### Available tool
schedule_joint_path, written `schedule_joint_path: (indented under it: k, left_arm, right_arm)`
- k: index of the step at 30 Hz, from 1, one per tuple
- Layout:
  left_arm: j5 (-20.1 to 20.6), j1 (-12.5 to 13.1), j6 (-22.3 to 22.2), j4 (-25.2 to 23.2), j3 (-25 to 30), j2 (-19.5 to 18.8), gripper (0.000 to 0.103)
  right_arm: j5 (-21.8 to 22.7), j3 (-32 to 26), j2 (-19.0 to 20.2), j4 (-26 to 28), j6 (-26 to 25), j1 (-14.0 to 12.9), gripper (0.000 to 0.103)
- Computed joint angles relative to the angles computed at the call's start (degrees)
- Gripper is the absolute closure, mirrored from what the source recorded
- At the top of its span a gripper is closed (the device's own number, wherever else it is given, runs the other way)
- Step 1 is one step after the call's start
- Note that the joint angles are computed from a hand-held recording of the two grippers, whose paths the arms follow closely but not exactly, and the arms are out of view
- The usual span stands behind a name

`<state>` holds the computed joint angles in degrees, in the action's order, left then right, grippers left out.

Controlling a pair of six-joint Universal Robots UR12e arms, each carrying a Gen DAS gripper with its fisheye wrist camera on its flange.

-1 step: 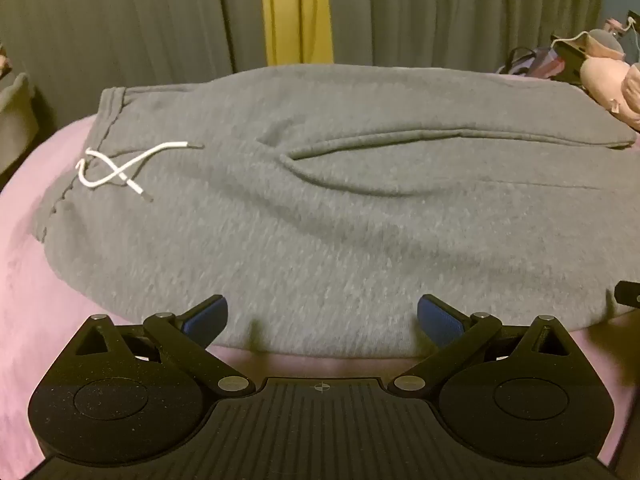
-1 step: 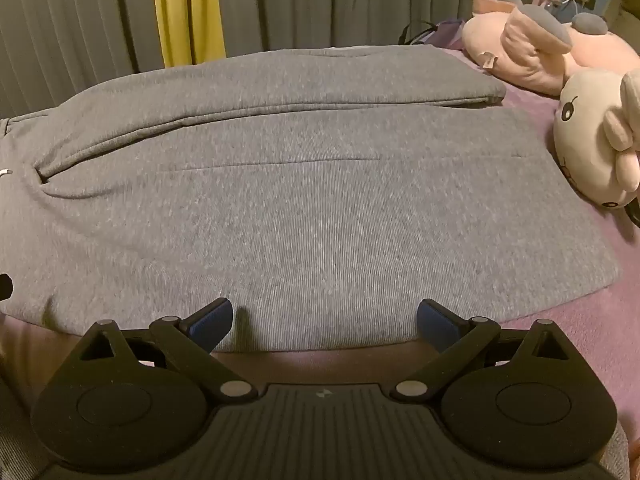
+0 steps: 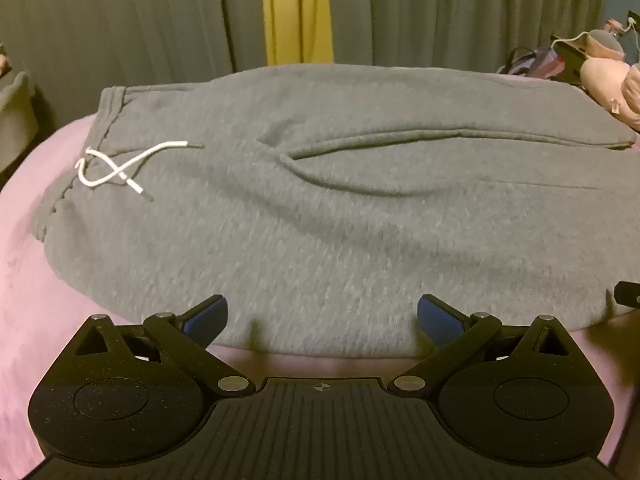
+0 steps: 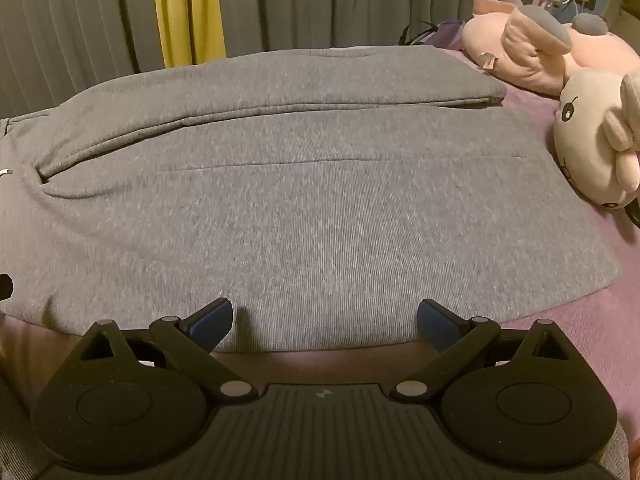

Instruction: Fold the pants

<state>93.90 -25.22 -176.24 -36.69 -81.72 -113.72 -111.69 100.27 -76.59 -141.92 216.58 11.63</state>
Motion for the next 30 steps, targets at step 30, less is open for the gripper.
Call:
schedule_joint_path:
  k: [30]
  left_arm:
    - [-0.52, 0.15, -2.48, -1.06, -0.16, -0.08, 0.000]
  right_arm:
    - [-0.79, -0.32, 0.28, 0.26, -0.36, 0.26, 0.004]
